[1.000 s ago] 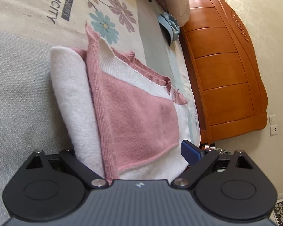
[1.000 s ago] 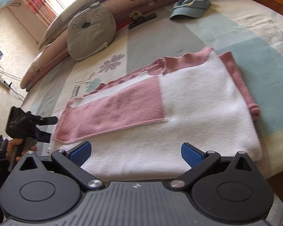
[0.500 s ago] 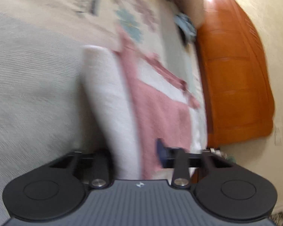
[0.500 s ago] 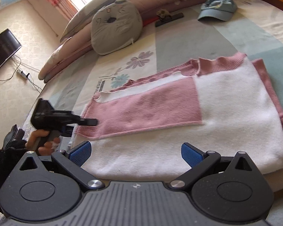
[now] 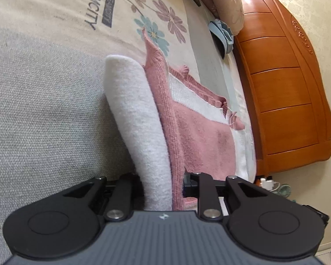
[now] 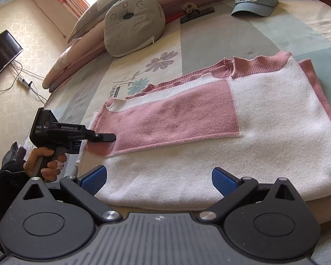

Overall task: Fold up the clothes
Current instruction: 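Lift the gripped sweater end upward with the left gripper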

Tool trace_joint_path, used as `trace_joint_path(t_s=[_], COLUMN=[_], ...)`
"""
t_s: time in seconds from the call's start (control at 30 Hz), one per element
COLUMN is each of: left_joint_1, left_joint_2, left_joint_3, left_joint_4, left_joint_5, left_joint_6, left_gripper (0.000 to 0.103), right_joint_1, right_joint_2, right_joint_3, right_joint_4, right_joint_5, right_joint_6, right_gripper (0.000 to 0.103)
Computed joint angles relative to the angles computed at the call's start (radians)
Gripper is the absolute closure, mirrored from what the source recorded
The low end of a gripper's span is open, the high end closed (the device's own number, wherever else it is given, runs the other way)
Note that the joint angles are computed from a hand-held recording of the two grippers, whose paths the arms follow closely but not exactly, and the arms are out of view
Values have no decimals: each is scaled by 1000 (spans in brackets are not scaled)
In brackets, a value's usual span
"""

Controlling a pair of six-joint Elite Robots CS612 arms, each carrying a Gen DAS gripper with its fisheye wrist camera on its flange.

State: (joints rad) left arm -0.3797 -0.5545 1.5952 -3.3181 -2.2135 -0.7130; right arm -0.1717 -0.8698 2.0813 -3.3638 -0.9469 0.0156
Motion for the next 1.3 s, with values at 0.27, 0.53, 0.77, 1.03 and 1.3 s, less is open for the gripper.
trace_joint_path(t_s=[0.27, 0.53, 0.77, 1.03, 1.3], left_joint_1=[-18, -23, -32, -34, -33], left_joint_2=[-39, -63, -86, -91, -83], left_joint_3=[5, 15, 20, 27, 22], left_joint_4=[95, 64, 82, 68, 70], left_joint_5=[75, 86, 106, 116, 116], left_joint_6=[86, 92, 116, 105, 90], left_gripper=[85, 85, 85, 85, 85], right_joint_1=[-8, -14, -24, 9, 47], right_joint_2=[4, 10, 66, 151, 200], right_joint_3=[2, -4, -46, -164, -251], right_joint_4=[-5, -4, -104, -141, -131], right_joint_5=[3, 24, 132, 146, 108], right_joint_6=[9, 15, 70, 138, 144], right_gripper=[0, 0, 0, 0, 0])
